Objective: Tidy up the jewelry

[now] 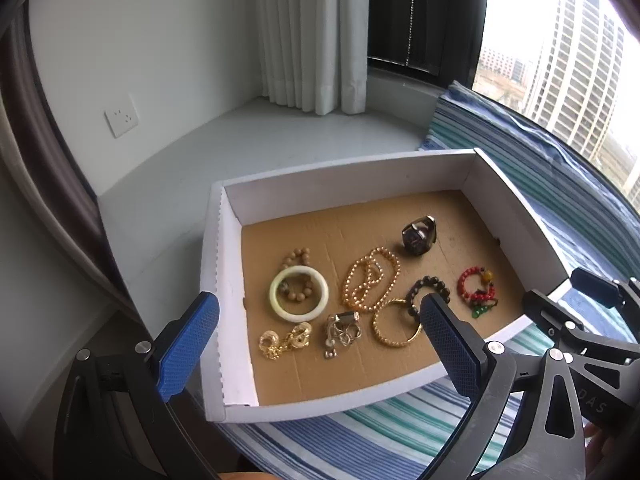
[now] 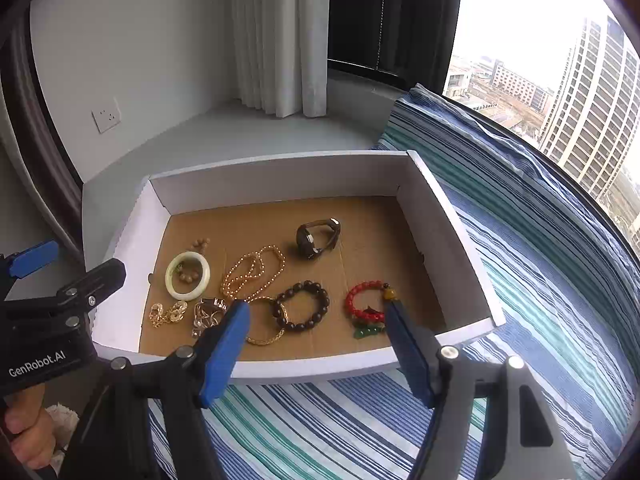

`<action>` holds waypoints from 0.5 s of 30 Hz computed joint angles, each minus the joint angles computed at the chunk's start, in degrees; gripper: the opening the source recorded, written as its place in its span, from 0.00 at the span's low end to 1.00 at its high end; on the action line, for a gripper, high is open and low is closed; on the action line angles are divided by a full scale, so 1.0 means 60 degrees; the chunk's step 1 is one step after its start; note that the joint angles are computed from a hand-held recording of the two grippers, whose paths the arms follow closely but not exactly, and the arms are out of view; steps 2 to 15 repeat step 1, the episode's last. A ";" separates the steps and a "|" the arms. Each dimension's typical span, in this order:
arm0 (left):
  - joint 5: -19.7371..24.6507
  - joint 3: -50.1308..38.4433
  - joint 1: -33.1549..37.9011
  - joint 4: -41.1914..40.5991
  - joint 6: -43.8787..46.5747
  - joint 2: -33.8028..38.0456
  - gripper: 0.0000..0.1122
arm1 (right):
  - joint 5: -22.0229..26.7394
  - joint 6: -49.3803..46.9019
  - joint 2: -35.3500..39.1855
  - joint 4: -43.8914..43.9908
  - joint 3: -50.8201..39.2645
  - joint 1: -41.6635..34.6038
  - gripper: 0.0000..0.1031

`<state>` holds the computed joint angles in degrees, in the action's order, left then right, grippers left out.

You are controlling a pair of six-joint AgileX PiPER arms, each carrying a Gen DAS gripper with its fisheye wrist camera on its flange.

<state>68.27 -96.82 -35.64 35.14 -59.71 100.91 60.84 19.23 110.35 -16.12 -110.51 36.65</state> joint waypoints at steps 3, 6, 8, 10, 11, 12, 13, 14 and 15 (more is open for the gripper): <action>0.0041 -0.0032 -0.0043 0.0068 -0.0010 0.0017 0.90 | -0.0009 0.0001 -0.0004 -0.0010 0.0001 0.0001 0.69; 0.0041 -0.0032 -0.0043 0.0068 -0.0010 0.0017 0.90 | -0.0009 0.0001 -0.0004 -0.0010 0.0001 0.0001 0.69; 0.0041 -0.0032 -0.0043 0.0068 -0.0010 0.0017 0.90 | -0.0009 0.0001 -0.0004 -0.0010 0.0001 0.0001 0.69; 0.0041 -0.0032 -0.0043 0.0068 -0.0010 0.0017 0.90 | -0.0009 0.0001 -0.0004 -0.0010 0.0001 0.0001 0.69; 0.0041 -0.0032 -0.0043 0.0068 -0.0010 0.0017 0.90 | -0.0009 0.0001 -0.0004 -0.0010 0.0001 0.0001 0.69; 0.0041 -0.0032 -0.0043 0.0068 -0.0010 0.0017 0.90 | -0.0009 0.0001 -0.0004 -0.0010 0.0001 0.0001 0.69; 0.0041 -0.0032 -0.0043 0.0068 -0.0010 0.0017 0.90 | -0.0009 0.0001 -0.0004 -0.0010 0.0001 0.0001 0.69; 0.0041 -0.0032 -0.0043 0.0068 -0.0010 0.0017 0.90 | -0.0009 0.0001 -0.0004 -0.0010 0.0001 0.0001 0.69; 0.0041 -0.0032 -0.0043 0.0068 -0.0010 0.0017 0.90 | -0.0009 0.0001 -0.0004 -0.0010 0.0001 0.0001 0.69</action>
